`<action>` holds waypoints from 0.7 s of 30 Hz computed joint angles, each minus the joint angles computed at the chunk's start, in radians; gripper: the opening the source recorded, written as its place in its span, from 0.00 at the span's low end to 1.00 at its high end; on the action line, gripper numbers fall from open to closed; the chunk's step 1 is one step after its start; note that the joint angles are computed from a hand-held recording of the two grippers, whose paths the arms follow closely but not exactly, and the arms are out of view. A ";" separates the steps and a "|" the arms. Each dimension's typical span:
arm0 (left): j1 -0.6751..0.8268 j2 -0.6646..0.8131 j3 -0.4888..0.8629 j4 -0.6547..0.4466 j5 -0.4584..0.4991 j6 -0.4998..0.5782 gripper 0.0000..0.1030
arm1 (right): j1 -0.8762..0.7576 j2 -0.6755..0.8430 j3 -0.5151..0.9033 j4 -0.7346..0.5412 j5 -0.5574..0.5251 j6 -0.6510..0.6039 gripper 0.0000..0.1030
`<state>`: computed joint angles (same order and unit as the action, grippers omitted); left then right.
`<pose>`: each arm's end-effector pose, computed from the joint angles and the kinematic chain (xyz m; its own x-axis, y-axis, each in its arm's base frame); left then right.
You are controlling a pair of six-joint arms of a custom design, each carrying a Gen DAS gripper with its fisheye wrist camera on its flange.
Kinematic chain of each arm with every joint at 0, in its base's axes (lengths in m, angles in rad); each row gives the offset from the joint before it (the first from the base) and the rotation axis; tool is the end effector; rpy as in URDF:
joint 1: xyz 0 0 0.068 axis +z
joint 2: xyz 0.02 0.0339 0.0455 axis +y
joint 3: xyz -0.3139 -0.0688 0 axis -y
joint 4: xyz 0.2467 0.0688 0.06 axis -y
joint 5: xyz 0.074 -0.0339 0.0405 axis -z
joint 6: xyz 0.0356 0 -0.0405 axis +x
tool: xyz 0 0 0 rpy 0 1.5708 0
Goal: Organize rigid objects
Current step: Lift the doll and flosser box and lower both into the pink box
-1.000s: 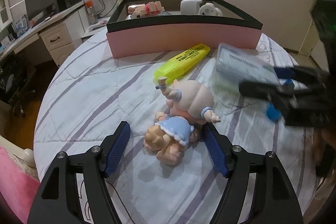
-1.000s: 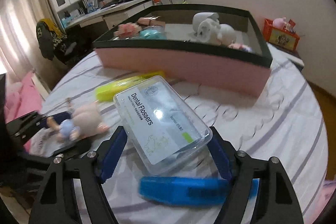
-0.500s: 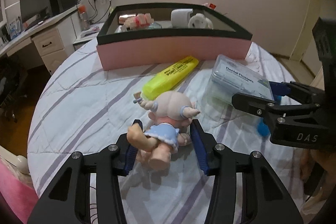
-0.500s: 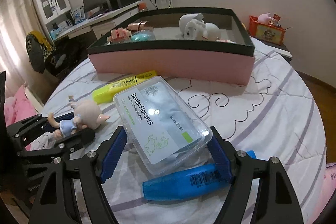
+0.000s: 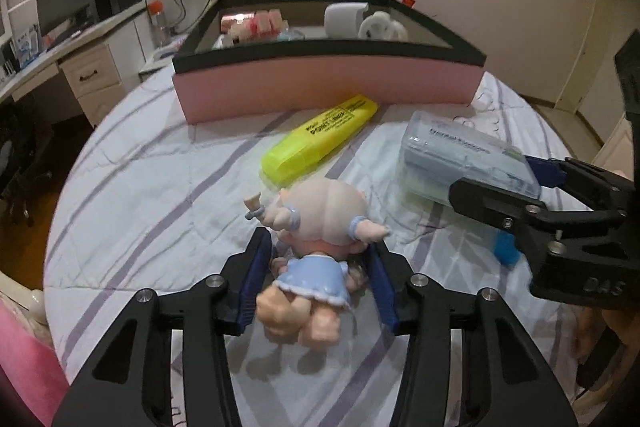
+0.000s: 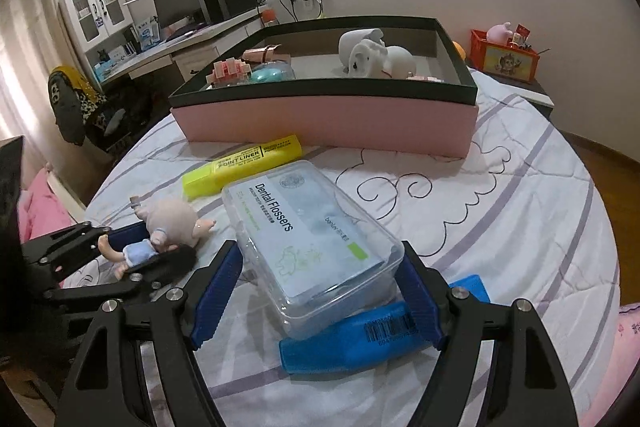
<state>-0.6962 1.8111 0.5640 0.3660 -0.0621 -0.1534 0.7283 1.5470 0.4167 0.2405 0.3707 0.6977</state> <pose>0.2314 -0.1905 0.1191 -0.6781 0.3680 -0.6361 0.5122 0.8574 -0.0499 0.1873 0.1498 0.1465 -0.7336 0.1481 -0.6633 0.0275 0.9816 0.1888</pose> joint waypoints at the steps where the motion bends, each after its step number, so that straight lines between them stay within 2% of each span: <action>1: 0.000 0.001 0.001 0.000 0.001 -0.001 0.47 | -0.003 0.001 -0.002 0.005 -0.001 -0.002 0.76; 8: 0.009 -0.045 -0.060 0.078 0.002 -0.013 0.46 | 0.010 -0.005 -0.003 0.008 0.019 -0.003 0.75; 11: 0.001 -0.068 -0.062 0.070 -0.017 -0.012 0.46 | 0.022 -0.027 -0.005 0.000 0.039 0.002 0.75; 16: -0.019 -0.128 -0.071 0.041 -0.062 -0.001 0.46 | 0.039 -0.070 0.003 -0.033 0.069 -0.002 0.69; 21: -0.020 -0.135 -0.068 0.006 -0.076 0.007 0.46 | 0.029 -0.056 0.015 -0.037 0.010 -0.020 0.67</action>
